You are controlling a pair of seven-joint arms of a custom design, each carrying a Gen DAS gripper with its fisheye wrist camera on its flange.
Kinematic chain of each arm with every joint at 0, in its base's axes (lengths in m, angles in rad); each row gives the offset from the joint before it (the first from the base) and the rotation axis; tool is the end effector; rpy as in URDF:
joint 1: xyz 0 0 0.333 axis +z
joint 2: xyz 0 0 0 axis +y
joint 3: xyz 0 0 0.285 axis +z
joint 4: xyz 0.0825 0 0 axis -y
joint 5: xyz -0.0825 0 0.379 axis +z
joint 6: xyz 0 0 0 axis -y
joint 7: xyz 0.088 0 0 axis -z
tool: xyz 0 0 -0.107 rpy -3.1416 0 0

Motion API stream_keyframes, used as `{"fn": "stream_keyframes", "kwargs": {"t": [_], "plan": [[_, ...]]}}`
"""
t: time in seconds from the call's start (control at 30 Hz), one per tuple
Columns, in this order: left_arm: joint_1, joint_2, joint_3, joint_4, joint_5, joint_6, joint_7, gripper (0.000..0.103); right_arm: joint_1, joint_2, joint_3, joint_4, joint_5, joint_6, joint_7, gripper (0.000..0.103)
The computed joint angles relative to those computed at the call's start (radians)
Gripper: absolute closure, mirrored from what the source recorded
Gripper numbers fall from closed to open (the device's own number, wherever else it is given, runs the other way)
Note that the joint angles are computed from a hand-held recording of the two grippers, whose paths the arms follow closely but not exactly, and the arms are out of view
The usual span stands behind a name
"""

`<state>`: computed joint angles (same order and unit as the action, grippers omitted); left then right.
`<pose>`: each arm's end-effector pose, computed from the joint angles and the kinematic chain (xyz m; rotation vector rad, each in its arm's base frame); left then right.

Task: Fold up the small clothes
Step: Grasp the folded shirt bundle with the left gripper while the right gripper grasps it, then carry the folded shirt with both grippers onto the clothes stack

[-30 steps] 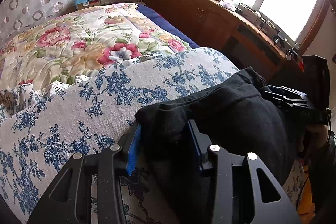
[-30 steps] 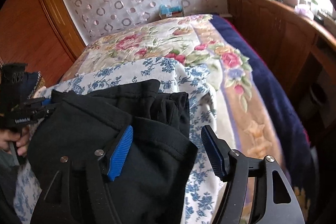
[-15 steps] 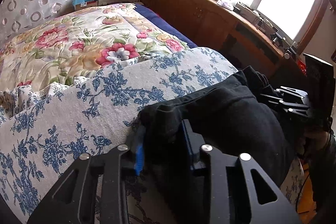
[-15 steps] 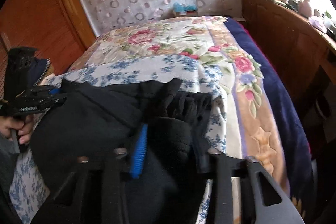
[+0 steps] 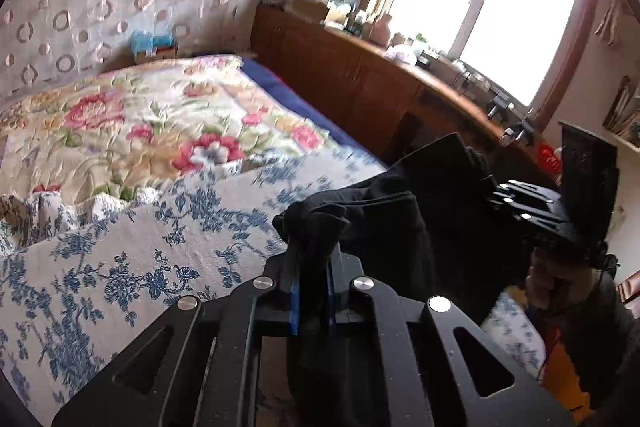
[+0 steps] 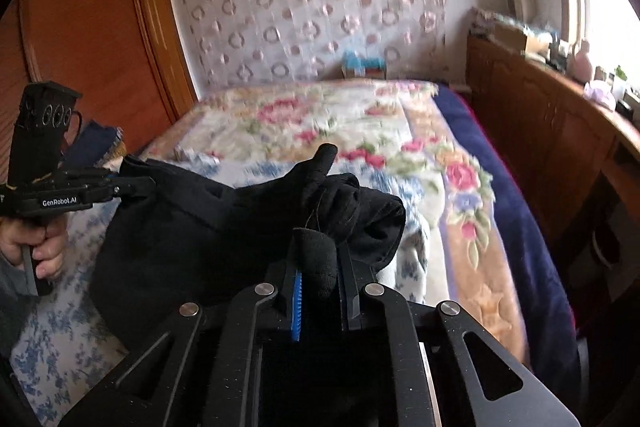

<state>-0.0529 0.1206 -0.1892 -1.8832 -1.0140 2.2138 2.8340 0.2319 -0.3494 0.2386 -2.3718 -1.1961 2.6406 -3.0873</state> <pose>0.5859 -0.1698 0.4515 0.8579 -2.6393 1.3429 0.4194 0.2461 0.4801 -1.4241 1.7637 -0.9521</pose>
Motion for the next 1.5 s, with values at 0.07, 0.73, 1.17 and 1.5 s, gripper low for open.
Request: {"fn": "stream_keyframes", "kwargs": {"t": [0.07, 0.73, 1.17, 1.5], "plan": [[0.016, -0.042, 0.009, -0.027, -0.045, -0.029, 0.029, 0.093, 0.002, -0.015, 0.027, 0.002, -0.041, -0.024, 0.036, 0.090], [0.068, -0.198, 0.143, -0.118, -0.199, 0.124, 0.157, 0.094, 0.091, 0.221, -0.039, 0.277, -0.359, 0.033, 0.074, 0.091], [0.176, -0.149, 0.185, -0.063, -0.309, 0.157, 0.182, 0.094, 0.110, 0.456, -0.149, 0.582, -0.324, 0.248, -0.205, 0.091], [0.261, -0.132, 0.215, -0.102, -0.390, 0.207, 0.221, 0.094, 0.130, 0.698, -0.168, 0.865, 0.051, 0.326, -0.798, 0.091]]}}
